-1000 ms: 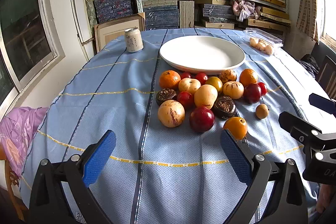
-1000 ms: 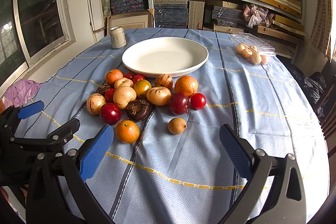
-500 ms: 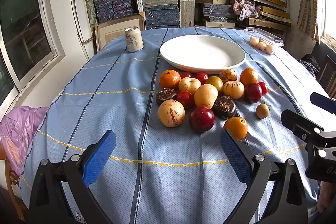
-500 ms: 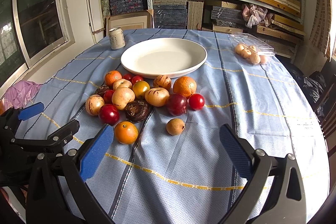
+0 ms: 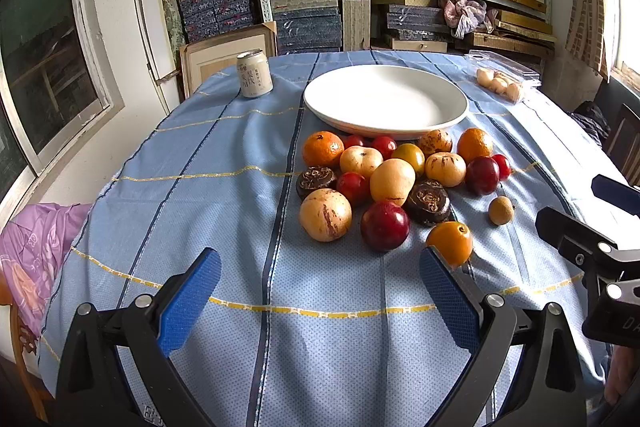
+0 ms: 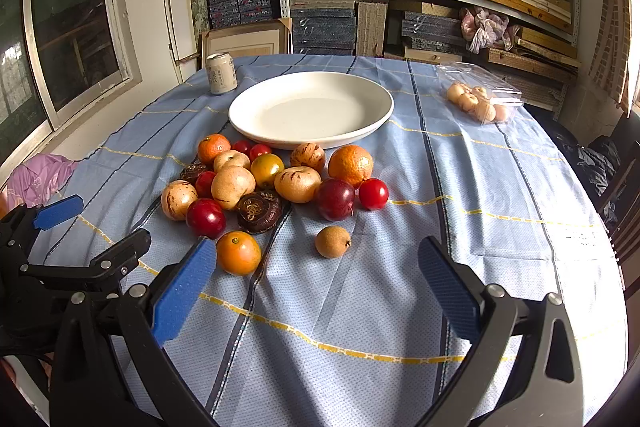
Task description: Organize fruits
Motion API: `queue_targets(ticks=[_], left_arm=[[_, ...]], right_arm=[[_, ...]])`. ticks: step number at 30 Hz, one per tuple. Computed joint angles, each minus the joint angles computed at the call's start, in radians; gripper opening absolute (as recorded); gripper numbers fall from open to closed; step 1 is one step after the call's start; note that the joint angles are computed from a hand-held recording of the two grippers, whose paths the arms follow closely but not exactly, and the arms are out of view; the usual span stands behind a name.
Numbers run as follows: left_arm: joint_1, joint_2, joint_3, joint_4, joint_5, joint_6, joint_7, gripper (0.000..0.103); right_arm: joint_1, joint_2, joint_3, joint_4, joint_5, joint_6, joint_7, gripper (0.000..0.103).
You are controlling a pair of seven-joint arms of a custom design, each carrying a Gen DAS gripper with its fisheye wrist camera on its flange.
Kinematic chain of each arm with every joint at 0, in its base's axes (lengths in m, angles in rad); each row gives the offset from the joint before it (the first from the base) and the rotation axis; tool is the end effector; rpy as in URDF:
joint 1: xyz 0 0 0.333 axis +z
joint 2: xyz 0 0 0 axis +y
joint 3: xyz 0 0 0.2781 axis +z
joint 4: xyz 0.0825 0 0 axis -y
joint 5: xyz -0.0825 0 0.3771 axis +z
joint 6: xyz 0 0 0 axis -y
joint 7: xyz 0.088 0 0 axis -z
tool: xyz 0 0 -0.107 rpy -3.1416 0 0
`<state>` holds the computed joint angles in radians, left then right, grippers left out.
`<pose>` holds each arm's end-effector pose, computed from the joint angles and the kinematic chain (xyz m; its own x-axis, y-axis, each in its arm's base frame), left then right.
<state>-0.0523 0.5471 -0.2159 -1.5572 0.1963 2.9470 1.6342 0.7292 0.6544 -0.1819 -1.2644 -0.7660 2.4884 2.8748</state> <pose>0.6976 -0.1734 0.4087 -0.3661 -0.9245 -0.1062 -0.5826 0.3167 -0.7485 0.6172 0.4229 0.4136 -0.1591 -0.9846 -0.0724 -0.6119 0.1559 -0.7755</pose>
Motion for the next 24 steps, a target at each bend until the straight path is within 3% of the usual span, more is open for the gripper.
queue_targets(ticks=[12, 16, 20, 24], left_arm=[[0.006, 0.011, -0.004, 0.006, 0.001, -0.005, 0.004, 0.1], [0.092, 0.039, -0.112, 0.029, -0.082, -0.065, 0.133, 0.1], [0.093, 0.055, -0.102, 0.037, -0.118, -0.098, 0.191, 0.1], [0.119, 0.078, -0.128, 0.061, -0.174, -0.162, 0.284, 0.1]], right_arm=[[-0.009, -0.016, 0.003, -0.033, 0.006, 0.028, -0.004, 0.099], [-0.026, -0.026, 0.017, -0.061, 0.031, 0.052, -0.032, 0.099], [-0.043, -0.032, 0.024, -0.093, 0.066, 0.082, -0.059, 0.099], [-0.047, -0.043, 0.016, -0.129, 0.073, 0.108, -0.081, 0.099]])
